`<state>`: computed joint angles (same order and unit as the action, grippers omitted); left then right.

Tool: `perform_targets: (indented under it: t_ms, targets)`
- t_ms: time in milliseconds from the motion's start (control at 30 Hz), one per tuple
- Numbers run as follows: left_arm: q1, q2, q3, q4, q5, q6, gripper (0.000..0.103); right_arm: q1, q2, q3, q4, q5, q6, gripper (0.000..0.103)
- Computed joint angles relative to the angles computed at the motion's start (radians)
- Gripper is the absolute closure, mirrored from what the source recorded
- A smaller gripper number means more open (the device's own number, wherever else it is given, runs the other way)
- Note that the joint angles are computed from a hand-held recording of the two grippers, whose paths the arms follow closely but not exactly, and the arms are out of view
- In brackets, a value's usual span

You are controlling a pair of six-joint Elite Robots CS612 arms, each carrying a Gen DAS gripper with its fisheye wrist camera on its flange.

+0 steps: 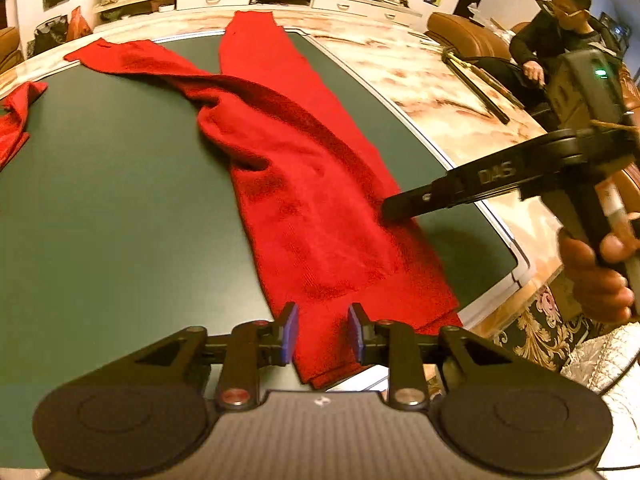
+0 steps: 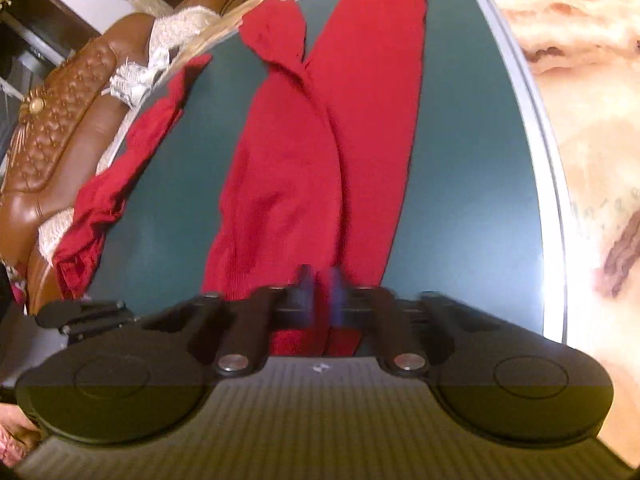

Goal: Fold clothes
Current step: 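Open both tools to release the folded sweater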

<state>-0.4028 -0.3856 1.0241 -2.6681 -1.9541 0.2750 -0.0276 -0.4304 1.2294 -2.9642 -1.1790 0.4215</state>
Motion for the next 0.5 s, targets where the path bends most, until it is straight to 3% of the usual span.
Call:
perform_targets:
  t_ms: [233,400,500]
  targets:
    - [0.002,0.001,0.001,-0.006,0.005,-0.006,0.068,0.01,-0.07,0.125,-0.168,-0.029,0.041,0.1]
    - [-0.004,-0.002,0.006,-0.01,0.022,0.017,0.066,0.018,-0.08,0.154,-0.133,-0.112,0.066,0.1]
    - [-0.005,-0.003,0.008,-0.007,0.031,0.025,0.065,0.014,-0.06,0.137,-0.128,-0.121,0.101,0.099]
